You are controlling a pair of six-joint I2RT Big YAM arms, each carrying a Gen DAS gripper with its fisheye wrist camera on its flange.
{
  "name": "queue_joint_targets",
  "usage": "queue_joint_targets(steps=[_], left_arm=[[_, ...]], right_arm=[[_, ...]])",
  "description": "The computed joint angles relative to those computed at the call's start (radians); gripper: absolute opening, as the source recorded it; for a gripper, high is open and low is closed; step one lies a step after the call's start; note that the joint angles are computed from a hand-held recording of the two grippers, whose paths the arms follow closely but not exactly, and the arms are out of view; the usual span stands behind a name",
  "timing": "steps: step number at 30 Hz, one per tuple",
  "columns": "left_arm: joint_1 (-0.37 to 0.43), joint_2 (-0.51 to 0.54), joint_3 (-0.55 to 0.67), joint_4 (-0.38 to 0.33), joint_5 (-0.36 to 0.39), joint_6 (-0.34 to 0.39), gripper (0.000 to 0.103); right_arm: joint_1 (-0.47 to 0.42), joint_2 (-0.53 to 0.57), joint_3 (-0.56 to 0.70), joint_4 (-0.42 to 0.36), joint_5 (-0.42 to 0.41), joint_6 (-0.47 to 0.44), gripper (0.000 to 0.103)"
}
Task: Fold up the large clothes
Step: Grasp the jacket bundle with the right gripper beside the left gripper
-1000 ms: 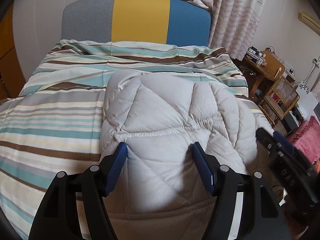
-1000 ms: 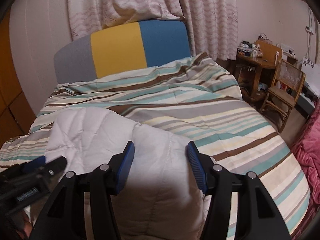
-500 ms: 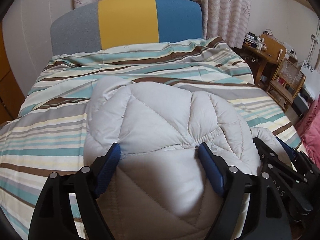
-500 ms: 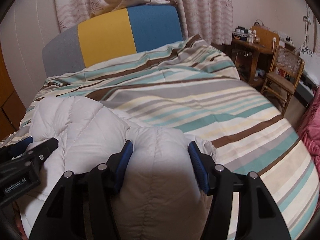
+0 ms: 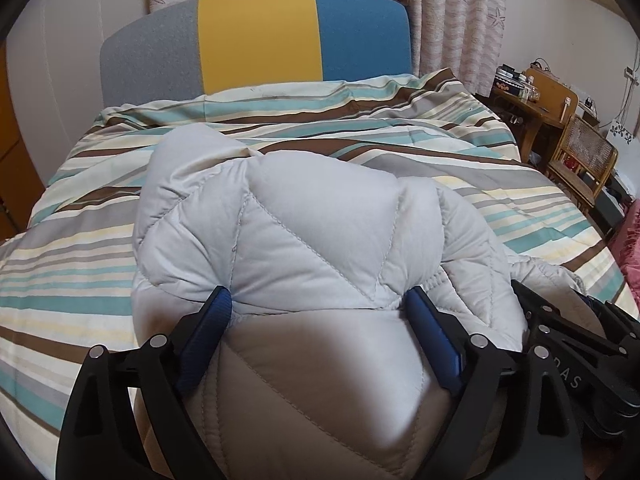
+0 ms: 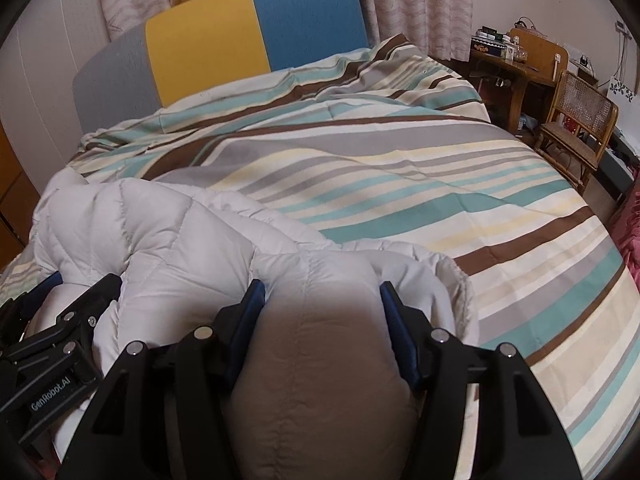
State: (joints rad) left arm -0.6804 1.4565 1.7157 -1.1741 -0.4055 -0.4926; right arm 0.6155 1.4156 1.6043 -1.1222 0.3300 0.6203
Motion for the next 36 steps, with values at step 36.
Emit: queue_joint_targets(steps=[36], left_arm=[[0.071, 0.159, 0.187, -0.109, -0.058, 0.125, 0.100]], right_arm=[[-0.007, 0.041, 0.038, 0.032, 0.047, -0.022, 0.059]])
